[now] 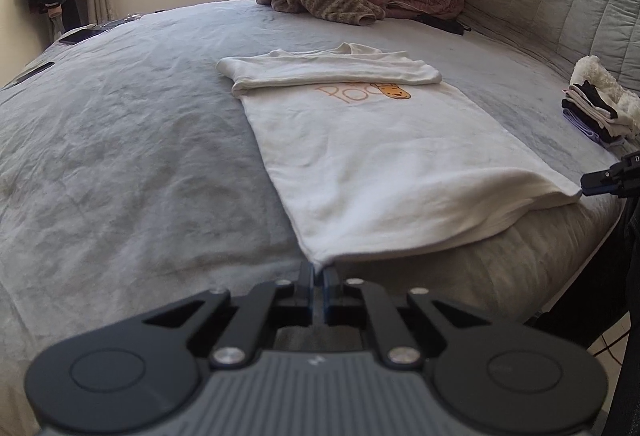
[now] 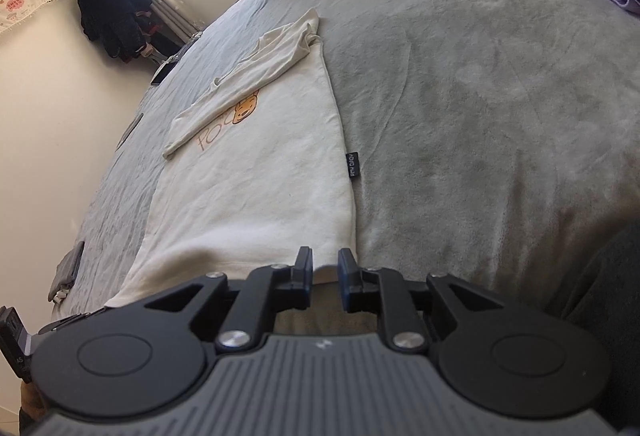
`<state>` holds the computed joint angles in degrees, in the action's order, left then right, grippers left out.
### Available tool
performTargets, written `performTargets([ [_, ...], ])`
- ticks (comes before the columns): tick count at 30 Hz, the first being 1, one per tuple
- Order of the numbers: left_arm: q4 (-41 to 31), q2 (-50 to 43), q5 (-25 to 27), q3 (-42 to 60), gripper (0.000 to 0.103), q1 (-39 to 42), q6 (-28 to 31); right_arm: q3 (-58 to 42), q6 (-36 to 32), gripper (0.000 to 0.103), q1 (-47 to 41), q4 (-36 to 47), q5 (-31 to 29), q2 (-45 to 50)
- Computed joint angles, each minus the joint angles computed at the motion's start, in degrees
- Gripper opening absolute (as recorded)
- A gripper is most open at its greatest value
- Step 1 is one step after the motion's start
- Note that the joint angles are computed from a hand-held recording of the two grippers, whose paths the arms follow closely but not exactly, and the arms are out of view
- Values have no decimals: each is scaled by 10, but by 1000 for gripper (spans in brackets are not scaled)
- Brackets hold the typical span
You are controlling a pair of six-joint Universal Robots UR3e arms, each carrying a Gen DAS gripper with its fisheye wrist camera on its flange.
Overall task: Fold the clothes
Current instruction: 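Carry the hem over the body toward the collar with both grippers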
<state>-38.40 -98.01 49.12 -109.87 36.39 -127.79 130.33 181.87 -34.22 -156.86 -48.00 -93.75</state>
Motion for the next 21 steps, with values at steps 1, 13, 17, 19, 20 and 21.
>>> performTargets([
  [1,-2,2,-5,-2,4,4,2,9,15,30,-6,-19,5,3],
  [13,-103,-19,-57,49,4,35,-38,32,45,9,-31,-78,73,38],
  [17,-176,-45,-79,93,3,53,-68,45,16,9,-83,-9,135,-6],
  [19,-191,-49,-86,99,3,54,-73,35,3,9,-83,19,131,-13],
  [20,-189,-49,-85,98,3,52,-76,24,3,9,-67,19,105,-7],
  [21,-180,-47,-77,94,3,48,-77,13,3,9,-51,19,79,0],
])
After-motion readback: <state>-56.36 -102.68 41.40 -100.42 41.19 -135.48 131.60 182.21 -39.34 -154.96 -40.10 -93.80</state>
